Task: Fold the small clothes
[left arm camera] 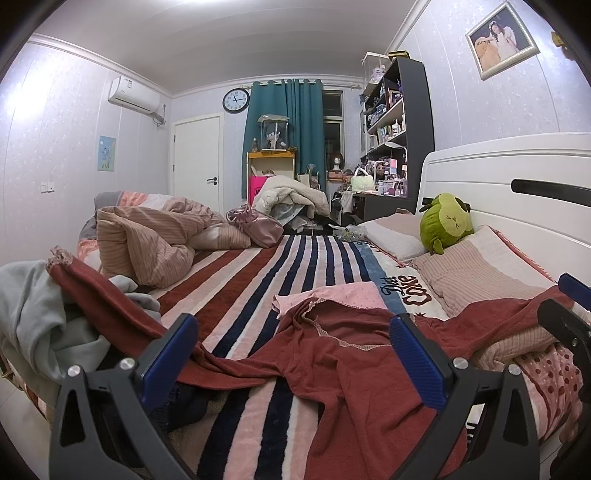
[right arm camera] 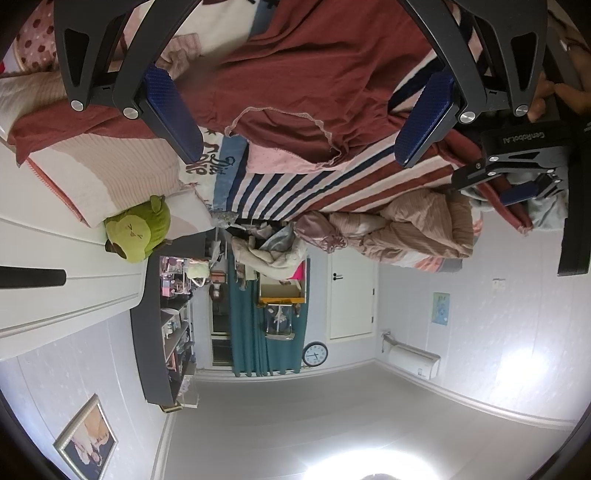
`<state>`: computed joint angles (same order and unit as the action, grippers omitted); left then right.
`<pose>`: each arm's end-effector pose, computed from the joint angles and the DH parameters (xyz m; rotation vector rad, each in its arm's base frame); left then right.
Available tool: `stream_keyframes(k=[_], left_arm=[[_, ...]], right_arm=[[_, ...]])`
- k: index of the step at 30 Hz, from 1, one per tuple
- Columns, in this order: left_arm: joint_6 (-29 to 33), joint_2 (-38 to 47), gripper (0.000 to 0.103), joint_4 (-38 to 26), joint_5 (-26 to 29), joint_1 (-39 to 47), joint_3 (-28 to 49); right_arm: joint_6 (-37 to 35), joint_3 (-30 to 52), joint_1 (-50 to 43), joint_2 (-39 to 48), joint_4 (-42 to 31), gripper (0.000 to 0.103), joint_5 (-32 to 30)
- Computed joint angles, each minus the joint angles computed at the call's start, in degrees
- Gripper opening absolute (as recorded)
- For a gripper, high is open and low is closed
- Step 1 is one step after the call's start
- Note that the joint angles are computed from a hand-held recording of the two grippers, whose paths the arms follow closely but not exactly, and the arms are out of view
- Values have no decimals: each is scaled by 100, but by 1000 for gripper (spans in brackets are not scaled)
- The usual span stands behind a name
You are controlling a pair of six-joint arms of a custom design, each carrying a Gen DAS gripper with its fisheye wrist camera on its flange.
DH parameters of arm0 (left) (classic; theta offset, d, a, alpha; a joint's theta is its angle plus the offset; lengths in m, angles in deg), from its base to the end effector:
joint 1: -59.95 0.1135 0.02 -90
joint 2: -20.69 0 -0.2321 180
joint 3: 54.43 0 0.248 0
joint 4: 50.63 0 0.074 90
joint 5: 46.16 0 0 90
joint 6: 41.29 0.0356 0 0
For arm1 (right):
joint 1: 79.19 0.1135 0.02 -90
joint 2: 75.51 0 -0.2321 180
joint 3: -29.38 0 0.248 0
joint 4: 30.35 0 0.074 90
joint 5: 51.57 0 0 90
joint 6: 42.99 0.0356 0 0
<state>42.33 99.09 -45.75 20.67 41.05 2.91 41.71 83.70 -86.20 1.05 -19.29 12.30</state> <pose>0.2952 -0.0863 0.2220 -0.0796 1.8286 0.0645 0.2992 -0.0210 0.2248 -0.3025 1.7258 0.2455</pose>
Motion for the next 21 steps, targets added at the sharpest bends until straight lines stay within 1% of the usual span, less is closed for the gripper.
stream_keyframes(k=[21], left_arm=[[42,8,102,-80,-55,83,19]], right_arm=[[49,33,-48,7,-17,103,-88]])
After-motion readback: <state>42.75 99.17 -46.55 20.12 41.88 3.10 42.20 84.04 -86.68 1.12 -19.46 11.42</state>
